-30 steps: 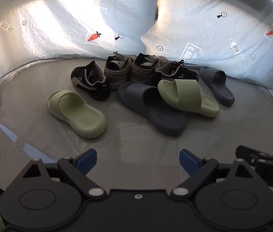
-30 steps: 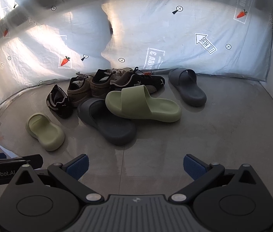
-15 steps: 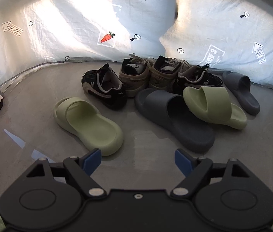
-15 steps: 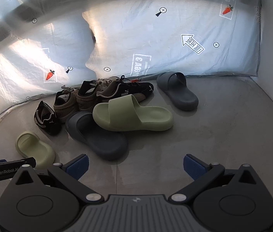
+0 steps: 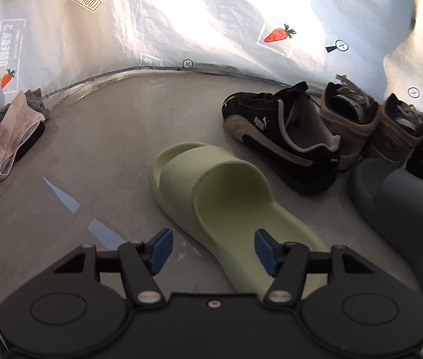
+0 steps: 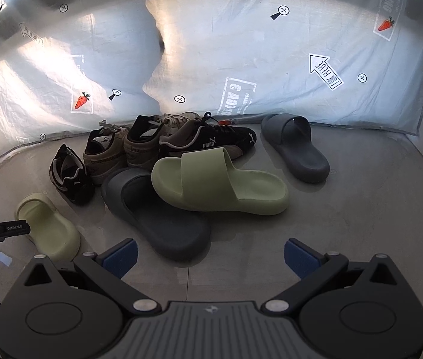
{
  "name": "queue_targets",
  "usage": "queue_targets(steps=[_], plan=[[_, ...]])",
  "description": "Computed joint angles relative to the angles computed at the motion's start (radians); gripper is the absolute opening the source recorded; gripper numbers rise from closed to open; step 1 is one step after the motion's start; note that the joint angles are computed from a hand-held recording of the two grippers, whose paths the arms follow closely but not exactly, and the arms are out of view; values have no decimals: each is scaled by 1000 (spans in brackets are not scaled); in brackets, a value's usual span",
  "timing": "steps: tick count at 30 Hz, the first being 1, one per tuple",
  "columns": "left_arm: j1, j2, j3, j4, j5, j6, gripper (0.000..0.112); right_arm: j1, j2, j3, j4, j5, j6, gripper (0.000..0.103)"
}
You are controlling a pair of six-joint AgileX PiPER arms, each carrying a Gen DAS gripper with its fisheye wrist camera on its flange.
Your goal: Organize scattered shoes
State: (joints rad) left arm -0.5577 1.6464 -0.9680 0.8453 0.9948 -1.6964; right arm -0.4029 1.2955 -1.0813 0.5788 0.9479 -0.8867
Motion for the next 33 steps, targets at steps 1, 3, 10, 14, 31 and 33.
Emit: queue_targets(steps=[1, 3, 10, 14, 31, 33], plan=[[31, 21, 4, 12, -21, 6, 60, 22, 6, -2, -20, -16, 26, 103], [81, 55, 7, 34, -54, 10, 60, 67, 19, -8, -65, -47, 82, 103], [205, 101, 0, 42, -128, -4, 45, 180, 47, -18, -179, -120, 219, 103], [193, 113, -31, 4, -74, -9, 27, 208, 45, -8, -201, -119, 233, 103], [-302, 113, -97, -185, 62, -47, 22, -48, -21, 36, 13, 52, -63, 103], [-354, 120, -120, -210, 47, -36, 21, -91, -27, 41, 27, 87, -110, 103]])
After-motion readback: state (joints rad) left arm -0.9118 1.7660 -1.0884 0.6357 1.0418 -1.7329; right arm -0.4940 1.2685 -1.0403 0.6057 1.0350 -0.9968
